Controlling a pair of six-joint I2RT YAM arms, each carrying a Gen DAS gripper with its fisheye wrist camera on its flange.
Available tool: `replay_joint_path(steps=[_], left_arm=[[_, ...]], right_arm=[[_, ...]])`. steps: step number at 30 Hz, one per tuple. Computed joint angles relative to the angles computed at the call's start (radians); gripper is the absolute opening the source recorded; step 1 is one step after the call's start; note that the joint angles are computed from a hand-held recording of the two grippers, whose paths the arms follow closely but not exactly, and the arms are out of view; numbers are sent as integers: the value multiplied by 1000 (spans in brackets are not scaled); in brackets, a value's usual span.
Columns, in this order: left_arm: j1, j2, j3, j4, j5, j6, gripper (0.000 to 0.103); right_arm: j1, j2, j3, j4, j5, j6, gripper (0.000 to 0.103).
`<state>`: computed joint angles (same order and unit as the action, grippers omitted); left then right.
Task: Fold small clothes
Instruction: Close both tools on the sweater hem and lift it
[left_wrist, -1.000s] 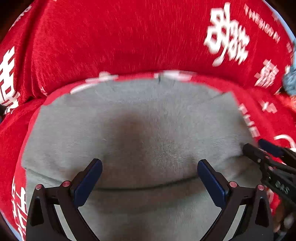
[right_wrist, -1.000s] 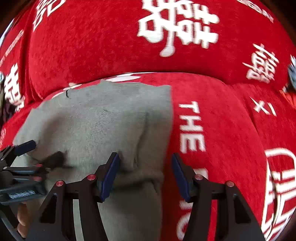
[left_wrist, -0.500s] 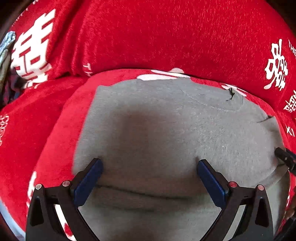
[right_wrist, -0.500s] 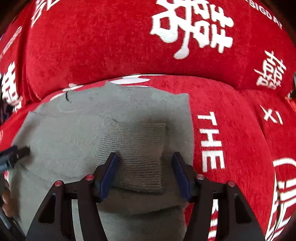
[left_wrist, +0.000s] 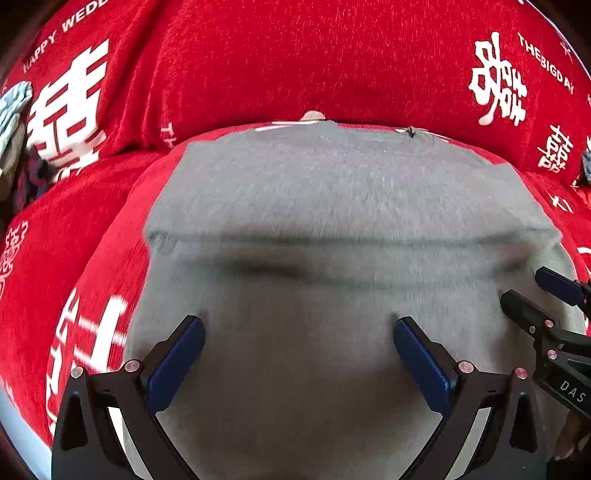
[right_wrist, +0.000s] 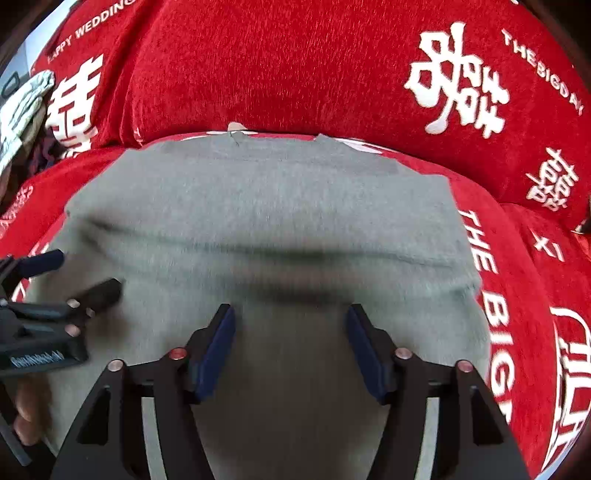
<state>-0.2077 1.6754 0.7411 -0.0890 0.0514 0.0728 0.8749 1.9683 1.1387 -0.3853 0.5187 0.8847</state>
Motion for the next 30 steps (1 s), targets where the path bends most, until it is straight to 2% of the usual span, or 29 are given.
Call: replay_joint_path(steps=[5, 10, 14, 16, 18, 19, 22, 25, 27, 30], left_arm=[[28, -160, -188, 67, 23, 39, 103], [72, -297, -320, 70, 57, 75, 103], [103, -429, -411, 23, 74, 102, 103], [142, -467, -424, -32, 113, 111, 103], [128, -522, -465, -50, 83, 132, 103], [121, -556, -484, -67, 75, 141, 103], [130, -619, -502, -151, 83, 177, 103], [231, -652, -482, -244, 133, 250, 103], [400, -645, -458, -278, 217, 313, 103], [601, -456, -378, -295, 309, 383, 103]], right_arm=[[121, -62, -105, 11, 81, 88, 71], [258, -91, -175, -25, 148, 219, 74], [355, -99, -195, -91, 167, 318, 74], [396, -106, -204, -123, 168, 378, 74], [436, -117, -224, -131, 162, 437, 76], [449, -111, -225, -145, 144, 446, 80], [513, -62, -170, -254, 148, 494, 81], [544, -88, -171, -318, 86, 566, 81], [580, -133, -214, -342, 99, 683, 81], [613, -204, -305, -355, 93, 853, 81]])
